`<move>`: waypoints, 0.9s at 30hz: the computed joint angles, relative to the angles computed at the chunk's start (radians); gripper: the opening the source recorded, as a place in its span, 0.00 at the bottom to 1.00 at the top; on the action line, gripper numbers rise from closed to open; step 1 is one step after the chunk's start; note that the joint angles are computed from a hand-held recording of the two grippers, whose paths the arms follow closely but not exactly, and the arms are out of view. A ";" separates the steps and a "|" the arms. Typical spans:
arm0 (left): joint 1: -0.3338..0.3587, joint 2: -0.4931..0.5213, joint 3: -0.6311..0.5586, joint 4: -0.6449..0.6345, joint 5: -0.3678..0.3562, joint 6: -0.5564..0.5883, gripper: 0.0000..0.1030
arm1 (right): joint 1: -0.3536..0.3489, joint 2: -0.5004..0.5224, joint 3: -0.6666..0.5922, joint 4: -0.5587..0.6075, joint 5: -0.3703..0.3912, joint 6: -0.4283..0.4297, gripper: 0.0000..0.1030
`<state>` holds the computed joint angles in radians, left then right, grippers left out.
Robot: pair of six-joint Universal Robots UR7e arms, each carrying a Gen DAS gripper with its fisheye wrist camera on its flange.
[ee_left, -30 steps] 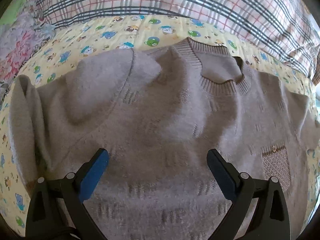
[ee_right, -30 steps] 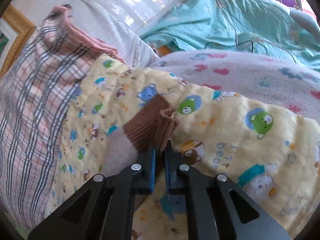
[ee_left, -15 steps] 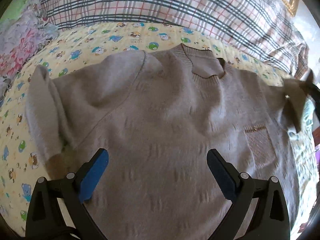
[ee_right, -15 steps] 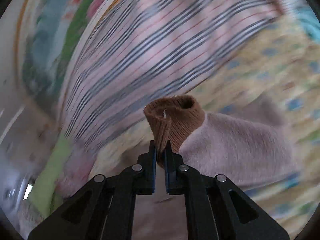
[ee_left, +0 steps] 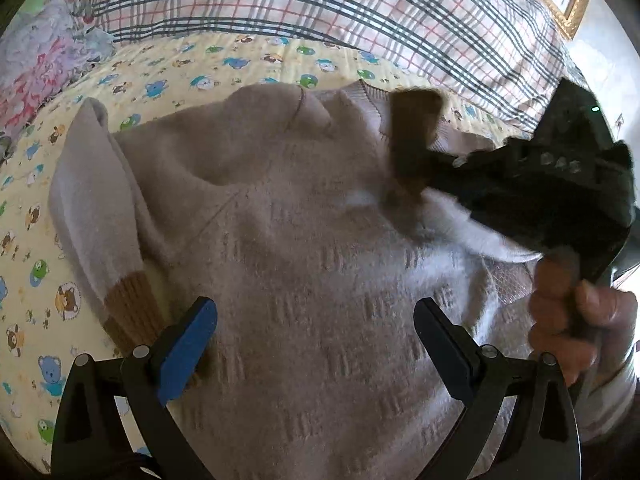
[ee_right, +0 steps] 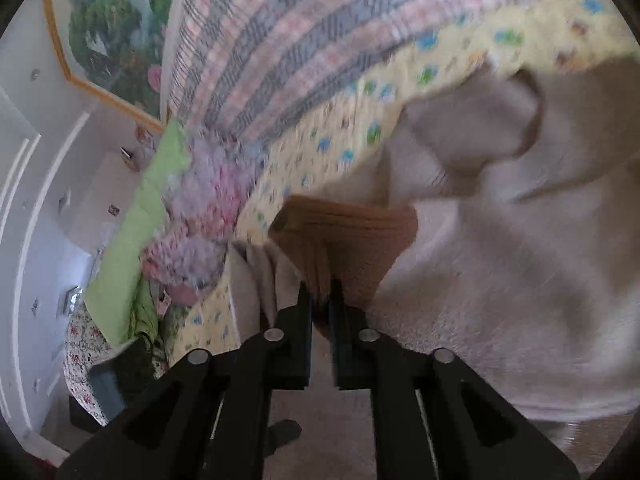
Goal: Fold small clothes
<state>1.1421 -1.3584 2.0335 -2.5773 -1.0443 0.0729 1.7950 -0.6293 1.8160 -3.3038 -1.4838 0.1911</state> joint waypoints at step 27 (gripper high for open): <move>0.071 0.115 -0.139 -0.068 -0.103 -0.038 0.07 | -0.091 -0.359 0.468 -0.425 -0.311 0.036 0.47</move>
